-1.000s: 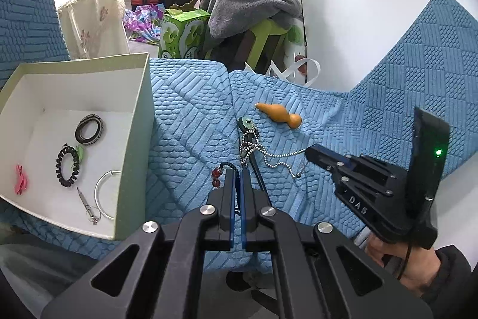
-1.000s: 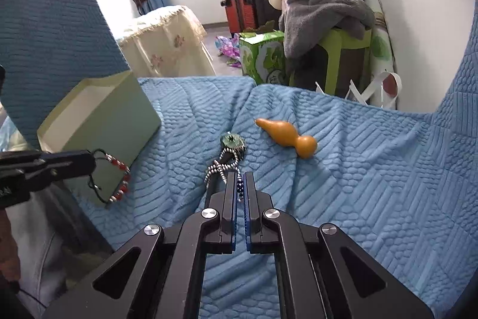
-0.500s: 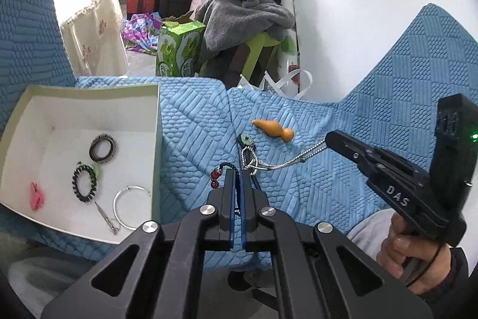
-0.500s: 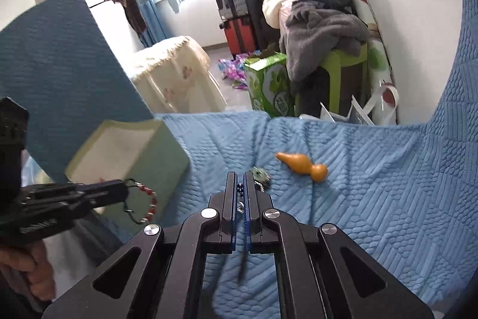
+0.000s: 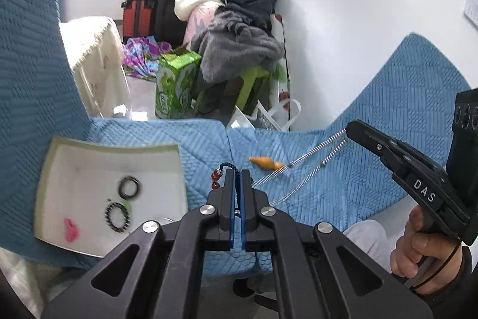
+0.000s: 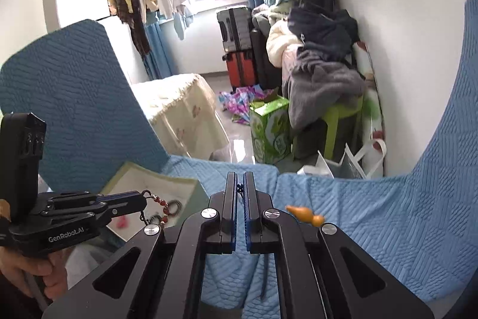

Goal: Organize jewelry
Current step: 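Carry the red-beaded bracelet and silver chain into the box while both tools open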

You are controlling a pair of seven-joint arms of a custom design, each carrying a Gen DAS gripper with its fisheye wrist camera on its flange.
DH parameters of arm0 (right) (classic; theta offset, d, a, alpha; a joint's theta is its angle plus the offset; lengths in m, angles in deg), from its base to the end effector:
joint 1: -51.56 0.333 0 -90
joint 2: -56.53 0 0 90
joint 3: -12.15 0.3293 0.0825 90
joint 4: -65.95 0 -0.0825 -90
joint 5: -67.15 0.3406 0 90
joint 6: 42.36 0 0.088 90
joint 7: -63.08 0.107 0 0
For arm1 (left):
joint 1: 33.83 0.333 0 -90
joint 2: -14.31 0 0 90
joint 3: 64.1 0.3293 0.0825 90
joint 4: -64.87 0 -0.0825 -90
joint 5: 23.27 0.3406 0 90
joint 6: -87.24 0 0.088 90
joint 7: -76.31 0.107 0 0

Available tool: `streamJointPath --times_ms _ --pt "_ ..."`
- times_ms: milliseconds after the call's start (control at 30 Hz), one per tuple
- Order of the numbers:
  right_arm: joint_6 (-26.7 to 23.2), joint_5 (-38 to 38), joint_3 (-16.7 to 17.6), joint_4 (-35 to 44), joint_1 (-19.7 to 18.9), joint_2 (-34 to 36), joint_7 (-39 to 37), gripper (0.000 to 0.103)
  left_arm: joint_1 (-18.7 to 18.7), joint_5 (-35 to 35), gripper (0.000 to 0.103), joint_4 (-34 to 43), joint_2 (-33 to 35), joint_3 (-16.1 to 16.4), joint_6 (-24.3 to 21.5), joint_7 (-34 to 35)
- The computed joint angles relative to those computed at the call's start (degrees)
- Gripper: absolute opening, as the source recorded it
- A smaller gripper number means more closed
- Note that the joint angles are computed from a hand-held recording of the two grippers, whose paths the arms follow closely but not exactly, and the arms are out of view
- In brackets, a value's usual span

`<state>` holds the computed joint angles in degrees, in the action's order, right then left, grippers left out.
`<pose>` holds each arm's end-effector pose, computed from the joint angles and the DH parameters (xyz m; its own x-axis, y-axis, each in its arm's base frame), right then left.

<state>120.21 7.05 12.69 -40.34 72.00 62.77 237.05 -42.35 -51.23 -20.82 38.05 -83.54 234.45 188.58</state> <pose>0.5373 0.2539 0.5718 -0.0804 -0.9676 -0.2395 -0.5001 0.2470 -0.8300 0.6312 -0.2732 0.5450 -0.5458 -0.7673 0.3366 -0.7213 0.2257 -0.6548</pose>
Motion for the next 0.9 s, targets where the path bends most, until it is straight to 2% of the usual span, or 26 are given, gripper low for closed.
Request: streamJointPath --times_ms 200,533,700,900 --pt "-3.5 8.1 1.1 6.8 1.4 2.5 -8.9 0.002 1.5 0.7 0.002 3.4 -0.2 1.1 -2.8 -0.4" --pt "-7.0 14.4 -0.3 19.9 6.5 8.4 -17.8 0.002 4.4 0.0 0.002 6.7 0.1 2.3 -4.4 0.5" --pt "-8.5 18.6 -1.5 28.5 8.8 13.6 -23.7 0.002 5.0 1.0 0.002 5.4 0.4 3.1 -3.1 0.5" --pt "-8.3 27.7 -1.7 31.7 9.5 19.1 -30.0 0.002 6.4 -0.1 0.002 3.1 1.6 2.8 -3.3 0.4"
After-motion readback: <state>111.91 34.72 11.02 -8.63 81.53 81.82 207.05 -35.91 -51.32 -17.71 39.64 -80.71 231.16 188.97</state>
